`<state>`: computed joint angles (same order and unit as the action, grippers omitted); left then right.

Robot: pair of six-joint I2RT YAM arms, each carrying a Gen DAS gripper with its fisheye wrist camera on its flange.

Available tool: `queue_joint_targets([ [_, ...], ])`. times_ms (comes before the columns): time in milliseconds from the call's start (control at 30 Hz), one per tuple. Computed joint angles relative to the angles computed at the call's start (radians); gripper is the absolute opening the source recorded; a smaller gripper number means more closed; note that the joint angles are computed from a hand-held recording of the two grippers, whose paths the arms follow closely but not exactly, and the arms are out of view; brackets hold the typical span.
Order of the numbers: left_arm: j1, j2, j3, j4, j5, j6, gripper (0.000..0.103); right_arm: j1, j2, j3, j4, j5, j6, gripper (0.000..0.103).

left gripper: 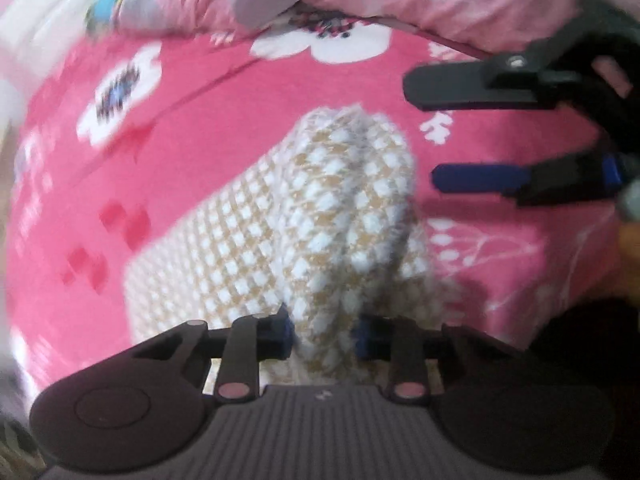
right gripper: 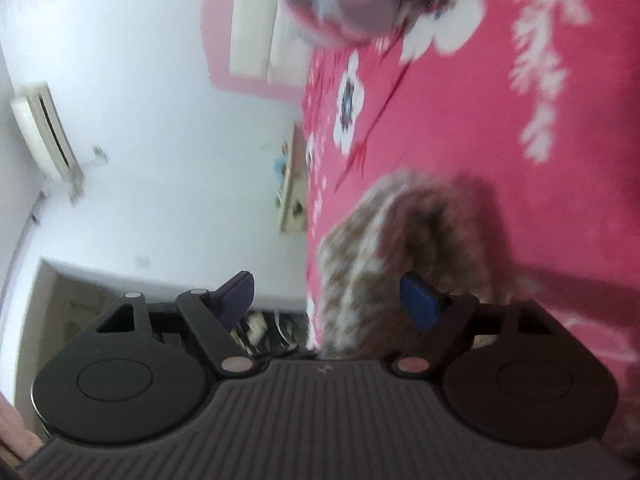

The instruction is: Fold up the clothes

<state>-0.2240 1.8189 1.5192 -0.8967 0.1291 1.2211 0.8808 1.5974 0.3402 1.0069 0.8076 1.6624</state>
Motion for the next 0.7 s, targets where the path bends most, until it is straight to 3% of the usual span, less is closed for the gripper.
queue_joint_targets([
  [100, 0.013, -0.075, -0.065, 0.076, -0.003, 0.145, 0.027, 0.014, -0.04, 0.004, -0.153, 0.0, 0.043, 0.074],
  [167, 0.022, -0.102, -0.096, 0.112, 0.0, 0.205, 0.027, 0.0, -0.039, 0.035, -0.234, -0.052, 0.023, 0.06],
  [267, 0.036, -0.133, -0.142, 0.158, 0.024, 0.3, 0.027, -0.035, -0.044, 0.131, -0.384, -0.139, -0.117, 0.041],
  [367, 0.057, -0.198, -0.276, 0.258, 0.081, 0.499, 0.026, -0.113, -0.011, 0.283, -0.672, -0.267, -0.162, 0.013],
  [400, 0.068, -0.211, -0.317, 0.288, 0.103, 0.572, 0.026, -0.13, 0.011, 0.307, -0.727, -0.299, -0.118, 0.004],
  [500, 0.099, -0.204, -0.383, 0.347, 0.152, 0.74, 0.026, -0.146, 0.024, 0.218, -0.6, -0.315, 0.032, 0.0],
  [567, 0.094, -0.183, -0.37, 0.336, 0.154, 0.758, 0.026, -0.14, 0.015, 0.19, -0.571, -0.311, 0.06, 0.0],
  [600, 0.09, -0.171, -0.354, 0.321, 0.151, 0.748, 0.026, -0.128, 0.008, 0.153, -0.507, -0.306, 0.106, 0.006],
  [700, 0.084, -0.144, -0.303, 0.274, 0.142, 0.684, 0.027, -0.045, 0.074, -0.014, -0.088, -0.172, 0.275, 0.008],
])
